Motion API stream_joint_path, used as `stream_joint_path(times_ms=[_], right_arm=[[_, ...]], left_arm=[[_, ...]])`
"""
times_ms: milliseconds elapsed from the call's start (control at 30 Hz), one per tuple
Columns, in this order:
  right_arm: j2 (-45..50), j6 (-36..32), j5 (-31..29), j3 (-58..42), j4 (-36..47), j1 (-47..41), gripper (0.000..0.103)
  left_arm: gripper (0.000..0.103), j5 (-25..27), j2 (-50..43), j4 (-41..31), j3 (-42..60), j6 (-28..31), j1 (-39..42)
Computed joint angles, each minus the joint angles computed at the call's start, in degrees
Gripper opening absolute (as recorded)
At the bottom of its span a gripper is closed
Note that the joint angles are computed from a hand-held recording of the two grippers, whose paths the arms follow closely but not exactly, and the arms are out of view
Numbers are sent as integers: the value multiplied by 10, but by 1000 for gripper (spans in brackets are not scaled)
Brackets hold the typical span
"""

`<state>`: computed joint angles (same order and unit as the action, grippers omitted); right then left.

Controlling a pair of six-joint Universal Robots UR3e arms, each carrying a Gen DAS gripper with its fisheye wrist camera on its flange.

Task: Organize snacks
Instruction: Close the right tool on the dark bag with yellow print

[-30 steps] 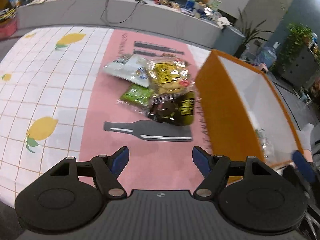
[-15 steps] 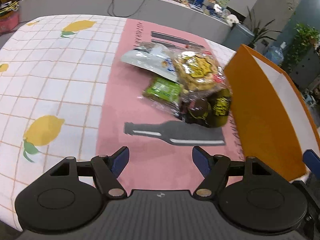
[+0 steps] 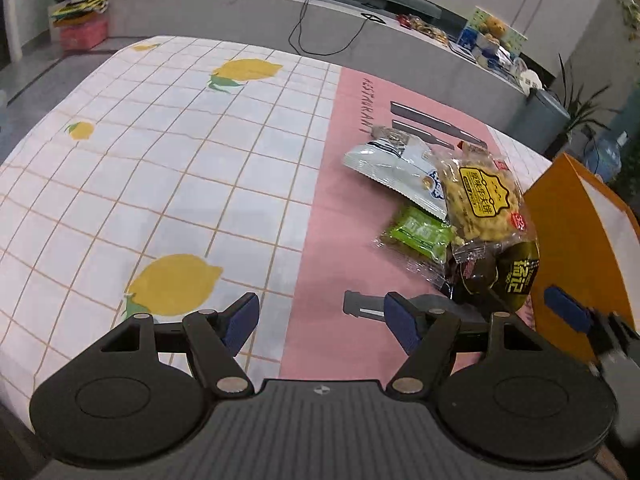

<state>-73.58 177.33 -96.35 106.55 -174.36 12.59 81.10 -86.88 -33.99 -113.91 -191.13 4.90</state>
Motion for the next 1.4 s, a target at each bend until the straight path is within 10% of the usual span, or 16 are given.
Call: stream_joint_path(times_ms=[200, 367, 800, 900, 1200, 1400], right_arm=[[105, 22, -21, -125, 49, -3, 80], [138, -2, 29, -143, 33, -25, 57], [-21, -72, 243, 141, -95, -127, 56], [-55, -64, 287, 175, -70, -162, 70], [-12, -58, 293, 194, -160, -159, 85], [20, -67, 255, 181, -207, -129, 72]], left_arm=[[83, -9, 1, -11, 1, 1, 5], [83, -7, -9, -14, 2, 2, -4], [83, -24, -11, -31, 3, 4, 4], [83, -54, -6, -37, -3, 9, 17], [83, -159, 19, -58, -29, 16, 71], [83, -171, 18, -71, -28, 14, 79]])
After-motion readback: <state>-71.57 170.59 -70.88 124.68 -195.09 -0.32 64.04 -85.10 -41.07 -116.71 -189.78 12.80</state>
